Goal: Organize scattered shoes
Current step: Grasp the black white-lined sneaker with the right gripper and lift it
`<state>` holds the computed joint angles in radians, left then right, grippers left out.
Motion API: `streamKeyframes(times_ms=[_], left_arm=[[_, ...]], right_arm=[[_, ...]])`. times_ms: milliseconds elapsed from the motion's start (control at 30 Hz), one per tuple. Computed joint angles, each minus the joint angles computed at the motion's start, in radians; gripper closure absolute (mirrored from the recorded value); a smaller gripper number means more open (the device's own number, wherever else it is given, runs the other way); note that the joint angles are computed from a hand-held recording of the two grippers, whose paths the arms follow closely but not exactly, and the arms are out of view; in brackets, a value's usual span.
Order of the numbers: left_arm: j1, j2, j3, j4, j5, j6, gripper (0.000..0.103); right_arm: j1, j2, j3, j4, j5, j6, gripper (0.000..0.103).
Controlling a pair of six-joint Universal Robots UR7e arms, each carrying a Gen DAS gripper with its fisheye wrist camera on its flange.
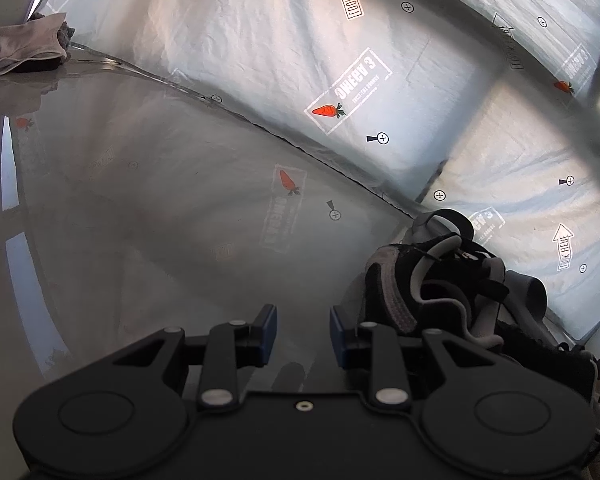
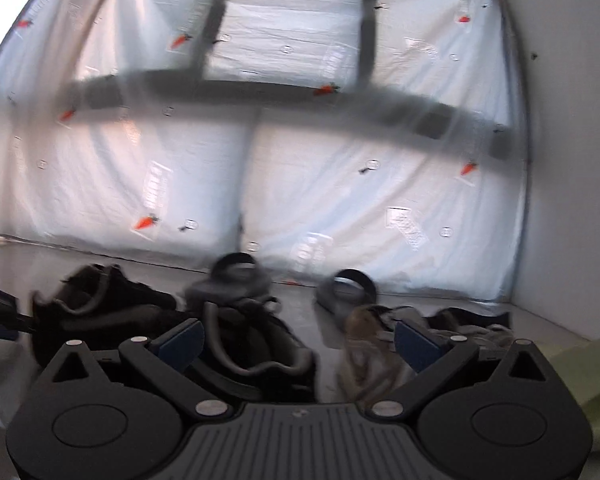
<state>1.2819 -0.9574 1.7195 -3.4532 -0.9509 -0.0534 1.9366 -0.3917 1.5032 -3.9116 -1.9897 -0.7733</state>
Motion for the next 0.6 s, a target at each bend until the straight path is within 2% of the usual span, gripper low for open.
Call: streamKeyframes(times_ms=[33, 67, 133, 200, 333, 400, 467, 567, 600], left_arm=[[0.001, -0.001, -0.001, 0.004, -0.002, -0.004, 0.074], [0.001, -0.002, 0.000, 0.006, -0.002, -0.007, 0.074], [0.002, -0.003, 0.000, 0.011, -0.004, -0.010, 0.074], [0.001, -0.003, -0.001, 0.013, -0.004, -0.007, 0.074], [0.002, -0.004, 0.001, 0.010, -0.007, -0.009, 0.074], [0.003, -0.004, 0.002, 0.010, -0.008, -0.013, 0.074], [0.002, -0.004, 0.002, 0.011, -0.008, -0.012, 0.074], [0.002, -0.004, 0.002, 0.013, -0.007, -0.011, 0.074], [0.002, -0.005, 0.002, 0.013, -0.008, -0.012, 0.074]], right_arm=[[-0.003, -0.014, -0.001, 0.100, 0.035, 0.054, 0.035], [-0.003, -0.013, -0.016, 0.159, 0.045, 0.083, 0.049], [0.005, 0.042, -0.107, 0.207, -0.007, 0.075, 0.050], [0.007, 0.101, -0.196, 0.185, -0.056, 0.034, 0.050], [0.004, 0.136, -0.282, 0.278, -0.090, 0.085, 0.049], [-0.011, 0.143, -0.299, 0.309, -0.060, 0.081, 0.046], [-0.023, 0.129, -0.278, 0.317, -0.027, 0.071, 0.051], [-0.051, 0.059, -0.196, 0.364, 0.051, 0.101, 0.086], [-0.071, 0.004, -0.143, 0.436, 0.123, 0.150, 0.087]])
